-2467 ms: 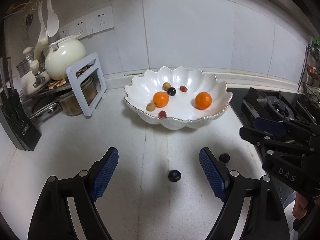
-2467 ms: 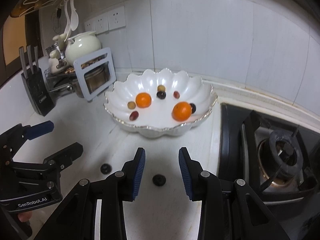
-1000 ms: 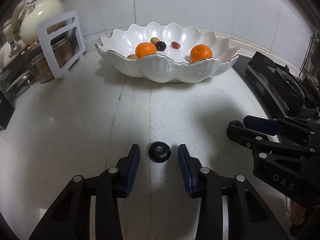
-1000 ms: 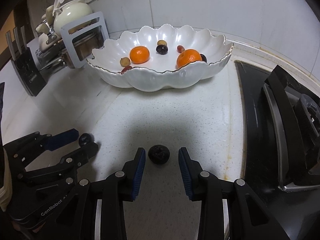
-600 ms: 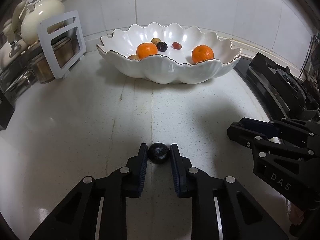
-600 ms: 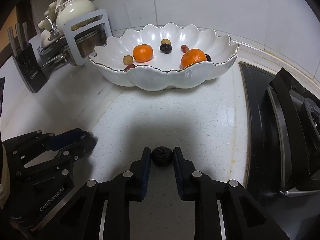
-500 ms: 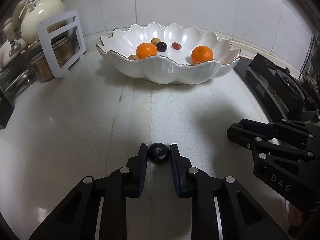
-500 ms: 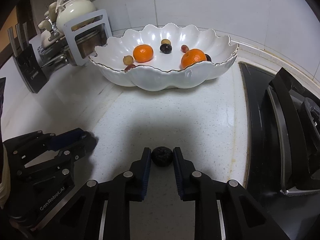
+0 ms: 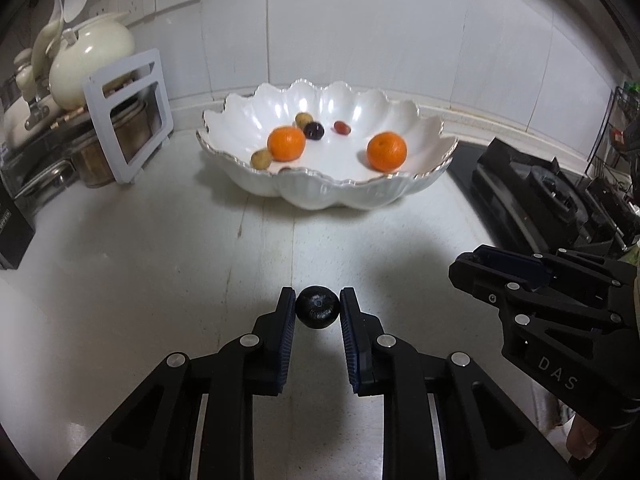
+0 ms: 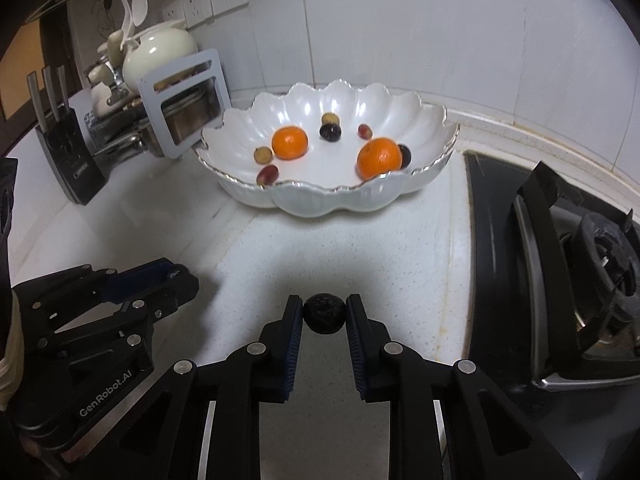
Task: Organize fruits
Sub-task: 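Carry both dark plums in the two grippers over the bowl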
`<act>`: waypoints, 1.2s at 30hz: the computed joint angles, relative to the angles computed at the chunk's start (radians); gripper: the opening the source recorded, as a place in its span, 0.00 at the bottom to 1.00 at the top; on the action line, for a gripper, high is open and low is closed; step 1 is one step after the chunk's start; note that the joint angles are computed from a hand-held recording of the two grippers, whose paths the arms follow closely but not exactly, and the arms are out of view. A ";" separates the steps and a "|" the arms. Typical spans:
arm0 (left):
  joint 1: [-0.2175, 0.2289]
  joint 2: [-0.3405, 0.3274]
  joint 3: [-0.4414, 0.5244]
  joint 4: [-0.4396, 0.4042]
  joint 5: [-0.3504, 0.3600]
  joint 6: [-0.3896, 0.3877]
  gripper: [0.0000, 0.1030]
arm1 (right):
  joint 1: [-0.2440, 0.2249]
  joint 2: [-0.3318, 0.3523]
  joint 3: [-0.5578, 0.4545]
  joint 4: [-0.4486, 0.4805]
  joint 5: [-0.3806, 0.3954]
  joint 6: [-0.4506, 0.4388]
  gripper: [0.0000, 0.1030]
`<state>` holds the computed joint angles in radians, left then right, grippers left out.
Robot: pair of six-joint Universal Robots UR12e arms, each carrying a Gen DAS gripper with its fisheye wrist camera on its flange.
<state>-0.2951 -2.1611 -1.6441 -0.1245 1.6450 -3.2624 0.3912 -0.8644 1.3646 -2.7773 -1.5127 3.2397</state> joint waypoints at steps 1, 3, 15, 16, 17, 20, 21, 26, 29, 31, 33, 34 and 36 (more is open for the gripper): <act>0.000 0.002 -0.002 0.006 0.001 0.001 0.23 | 0.000 -0.003 0.003 -0.009 -0.002 0.000 0.23; -0.002 0.008 -0.006 0.024 0.005 0.003 0.23 | 0.000 -0.008 0.008 -0.021 -0.002 -0.001 0.23; -0.008 0.034 -0.016 0.118 0.029 0.015 0.23 | -0.001 -0.036 0.028 -0.116 -0.012 -0.005 0.23; -0.008 0.035 -0.016 0.126 0.031 0.015 0.23 | -0.001 -0.037 0.028 -0.123 -0.012 -0.003 0.23; -0.009 0.037 -0.016 0.136 0.034 0.017 0.23 | -0.001 -0.037 0.025 -0.132 -0.012 -0.001 0.23; -0.008 0.039 -0.011 0.162 0.039 0.020 0.23 | 0.001 -0.037 0.020 -0.158 -0.021 0.001 0.23; -0.008 0.040 -0.009 0.168 0.040 0.021 0.23 | 0.002 -0.037 0.018 -0.168 -0.024 0.001 0.23; -0.005 0.041 0.005 0.185 0.038 0.024 0.23 | -0.001 -0.032 -0.001 -0.202 -0.031 0.007 0.23; -0.002 0.039 0.018 0.190 0.042 0.024 0.23 | -0.001 -0.026 -0.016 -0.215 -0.040 0.007 0.23; -0.001 0.036 0.026 0.190 0.044 0.026 0.23 | -0.001 -0.021 -0.030 -0.217 -0.047 0.005 0.23; 0.003 0.033 0.039 0.187 0.043 0.027 0.23 | -0.002 -0.014 -0.047 -0.214 -0.046 0.004 0.23; 0.004 0.031 0.043 0.186 0.042 0.028 0.23 | -0.002 -0.010 -0.055 -0.213 -0.047 0.004 0.23; 0.007 0.026 0.057 0.180 0.038 0.031 0.23 | -0.003 -0.003 -0.071 -0.212 -0.048 0.003 0.23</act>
